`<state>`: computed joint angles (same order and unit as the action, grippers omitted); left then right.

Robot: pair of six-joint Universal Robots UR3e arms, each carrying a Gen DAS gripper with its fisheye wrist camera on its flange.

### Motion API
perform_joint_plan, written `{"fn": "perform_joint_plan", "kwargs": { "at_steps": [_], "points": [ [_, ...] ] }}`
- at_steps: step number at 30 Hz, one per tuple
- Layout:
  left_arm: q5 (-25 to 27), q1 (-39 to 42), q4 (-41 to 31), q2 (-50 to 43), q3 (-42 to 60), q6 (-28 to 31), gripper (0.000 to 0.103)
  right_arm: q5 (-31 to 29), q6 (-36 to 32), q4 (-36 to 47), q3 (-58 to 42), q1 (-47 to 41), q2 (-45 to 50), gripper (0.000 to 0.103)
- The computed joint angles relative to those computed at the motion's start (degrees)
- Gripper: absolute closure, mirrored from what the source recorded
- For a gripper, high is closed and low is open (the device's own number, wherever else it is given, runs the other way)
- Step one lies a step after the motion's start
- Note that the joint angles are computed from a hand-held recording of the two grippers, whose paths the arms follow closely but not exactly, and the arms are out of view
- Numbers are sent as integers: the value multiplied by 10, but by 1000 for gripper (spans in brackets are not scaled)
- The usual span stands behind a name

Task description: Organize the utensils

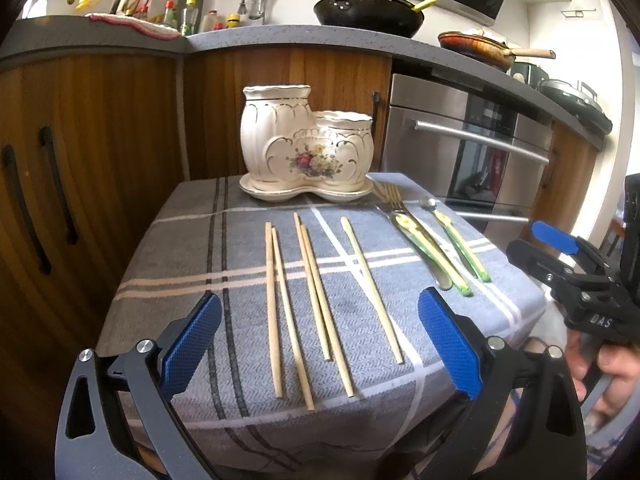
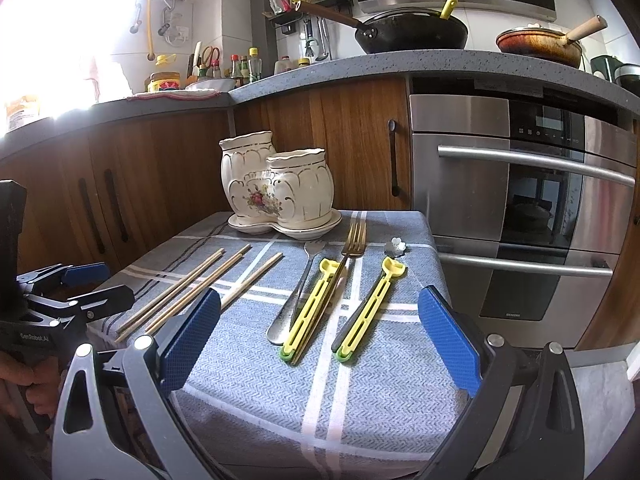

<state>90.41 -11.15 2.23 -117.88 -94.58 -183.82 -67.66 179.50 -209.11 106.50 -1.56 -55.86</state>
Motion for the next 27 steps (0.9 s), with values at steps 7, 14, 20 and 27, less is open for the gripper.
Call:
{"fn": "perform_joint_plan", "kwargs": {
  "at_steps": [7, 14, 20, 27],
  "points": [
    [-4, 0, 1, 3, -4, -3, 5, 3, 0, 4, -1, -2, -2, 6],
    [-5, -2, 1, 2, -4, -1, 5, 5, -1, 4, 2, -3, -5, 6],
    [-2, -3, 0, 2, -3, -2, 5, 5, -1, 5, 0, -2, -4, 6],
    [-1, -3, -5, 3, -2, 0, 5, 4, -2, 5, 0, -2, -4, 6]
  ]
}}
